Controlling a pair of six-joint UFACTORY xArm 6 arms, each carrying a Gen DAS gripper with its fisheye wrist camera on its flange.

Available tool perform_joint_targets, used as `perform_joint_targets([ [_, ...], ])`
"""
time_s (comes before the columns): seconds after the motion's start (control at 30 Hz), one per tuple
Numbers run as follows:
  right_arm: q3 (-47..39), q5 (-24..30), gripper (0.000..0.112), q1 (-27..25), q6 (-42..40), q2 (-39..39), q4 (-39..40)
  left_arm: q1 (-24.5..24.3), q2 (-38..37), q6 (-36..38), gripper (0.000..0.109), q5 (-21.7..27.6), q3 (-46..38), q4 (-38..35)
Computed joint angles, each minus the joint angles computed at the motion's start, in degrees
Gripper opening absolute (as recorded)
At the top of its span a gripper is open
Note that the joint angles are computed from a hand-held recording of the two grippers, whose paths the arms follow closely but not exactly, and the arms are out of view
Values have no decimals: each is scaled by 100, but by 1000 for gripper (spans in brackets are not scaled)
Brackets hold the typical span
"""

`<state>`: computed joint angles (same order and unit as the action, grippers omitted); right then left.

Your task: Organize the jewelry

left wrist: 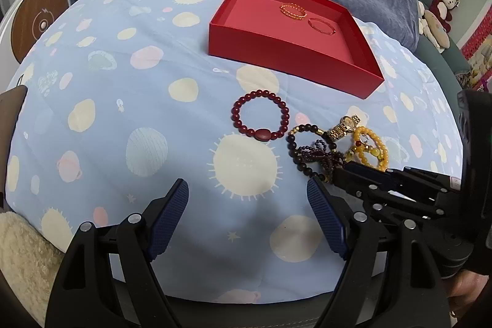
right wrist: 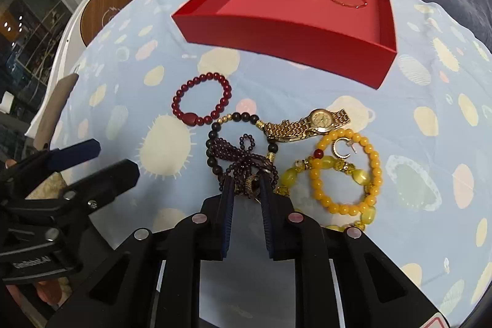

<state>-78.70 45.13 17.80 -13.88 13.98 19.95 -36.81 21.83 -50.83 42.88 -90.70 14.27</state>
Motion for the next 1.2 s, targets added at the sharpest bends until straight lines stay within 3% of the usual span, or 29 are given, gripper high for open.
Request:
perform_joint_targets([
  [0.07, 34, -58, 6, 25, -18, 3, -39, 10, -15, -20, 75, -8, 20, 0],
  [0.17, 170, -188, 5, -28, -73, -118, 197, 17, -22, -24, 75, -30, 37, 16],
  [0.37, 619, -39, 5, -604, -737, -480, 2727, 3, 17, 11, 75, -80, 4, -82],
  [0.53, 1058, -99, 5, -822, -693, -802, 3216, -54, 161, 114, 75, -142, -197, -223],
  [0.67, 1282, 83, 5, -1083, -779, -917, 4163, -141, 397, 323, 76, -178, -524, -465],
  [0.8, 1523, -401, 5, -1126, 30, -909, 3498, -273, 639, 512, 76, -49, -889, -550],
  [0.97, 1932, -850, 6, -1178, 584, -1130, 3300, -380, 777, 632, 76, 84, -1097, -589],
  [1.2, 2348, -1280, 14, -1314, 1454, -1500, 2676, -483, 1057, 801, 76, 244, -1492, -716],
])
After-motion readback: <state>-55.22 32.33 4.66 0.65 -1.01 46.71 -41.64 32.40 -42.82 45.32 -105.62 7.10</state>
